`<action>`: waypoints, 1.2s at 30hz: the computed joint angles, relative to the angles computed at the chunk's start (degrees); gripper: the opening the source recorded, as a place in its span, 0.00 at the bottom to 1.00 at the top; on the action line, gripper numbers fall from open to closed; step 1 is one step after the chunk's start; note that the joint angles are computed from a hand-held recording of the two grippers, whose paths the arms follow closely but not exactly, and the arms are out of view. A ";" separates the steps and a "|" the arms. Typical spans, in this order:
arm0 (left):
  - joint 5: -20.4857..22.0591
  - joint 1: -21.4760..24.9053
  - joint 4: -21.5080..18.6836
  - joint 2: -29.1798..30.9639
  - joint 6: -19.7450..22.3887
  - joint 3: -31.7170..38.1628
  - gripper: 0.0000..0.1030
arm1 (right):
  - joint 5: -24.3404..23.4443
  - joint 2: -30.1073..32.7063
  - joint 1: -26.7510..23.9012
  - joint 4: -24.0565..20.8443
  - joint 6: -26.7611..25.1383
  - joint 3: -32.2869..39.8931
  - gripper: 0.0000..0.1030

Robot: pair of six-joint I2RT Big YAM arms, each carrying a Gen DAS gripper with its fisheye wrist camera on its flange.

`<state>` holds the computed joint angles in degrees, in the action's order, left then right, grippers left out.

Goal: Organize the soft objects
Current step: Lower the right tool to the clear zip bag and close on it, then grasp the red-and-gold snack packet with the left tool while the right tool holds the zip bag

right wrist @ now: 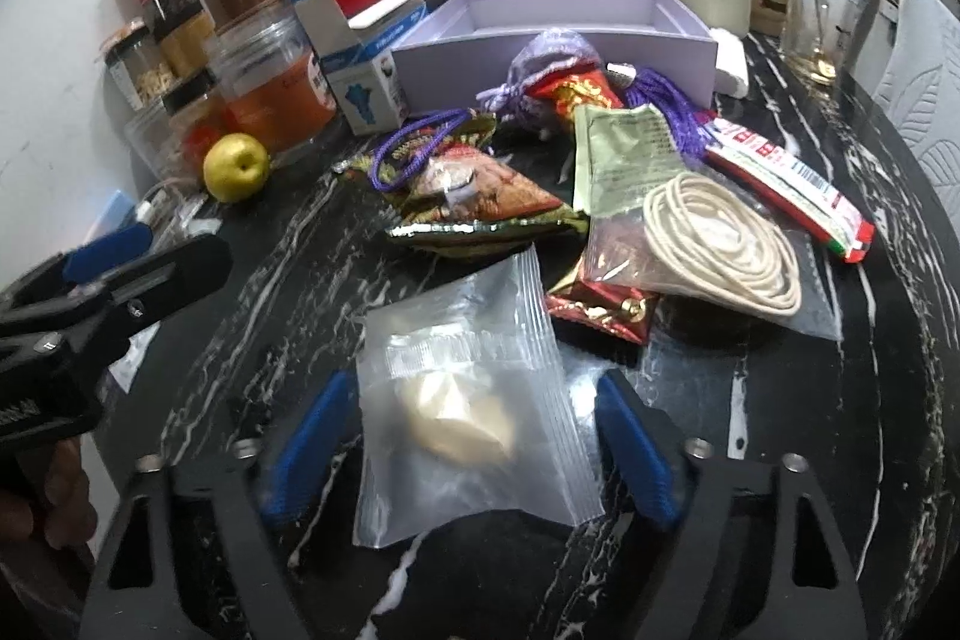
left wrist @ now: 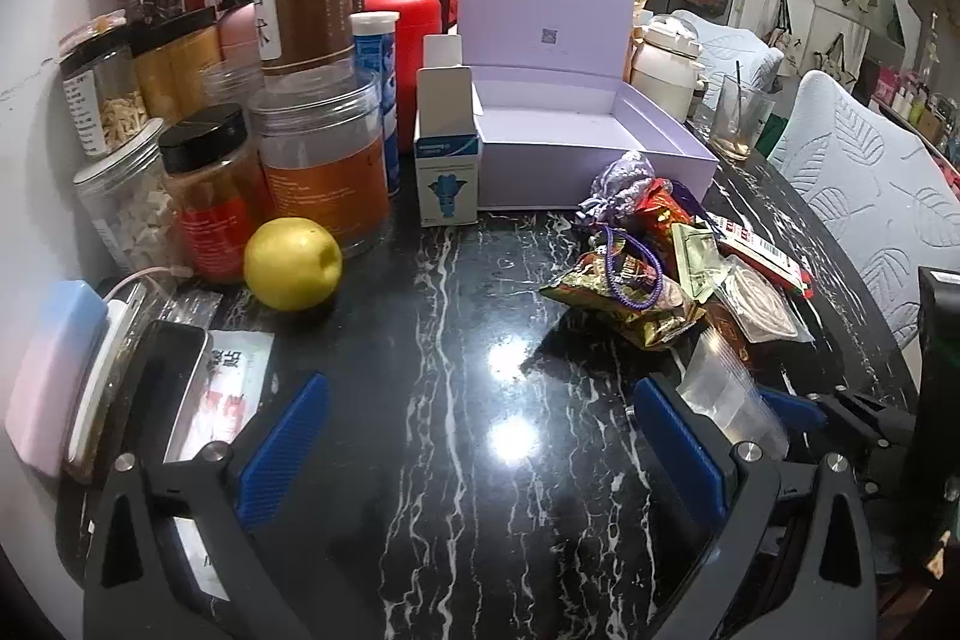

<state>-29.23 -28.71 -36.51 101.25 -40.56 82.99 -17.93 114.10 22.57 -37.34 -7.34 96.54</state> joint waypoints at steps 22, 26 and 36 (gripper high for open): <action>7.82 0.03 -0.35 10.91 4.95 14.03 1.00 | -6.61 -4.80 -7.45 2.44 0.88 -4.54 0.46; 10.49 0.94 -1.54 14.06 2.87 17.89 1.00 | -5.90 -4.72 -8.64 3.41 1.75 -4.52 0.46; 13.70 2.75 -4.44 18.73 -4.66 23.32 1.00 | -5.49 -3.03 -9.65 3.20 2.84 -2.78 0.46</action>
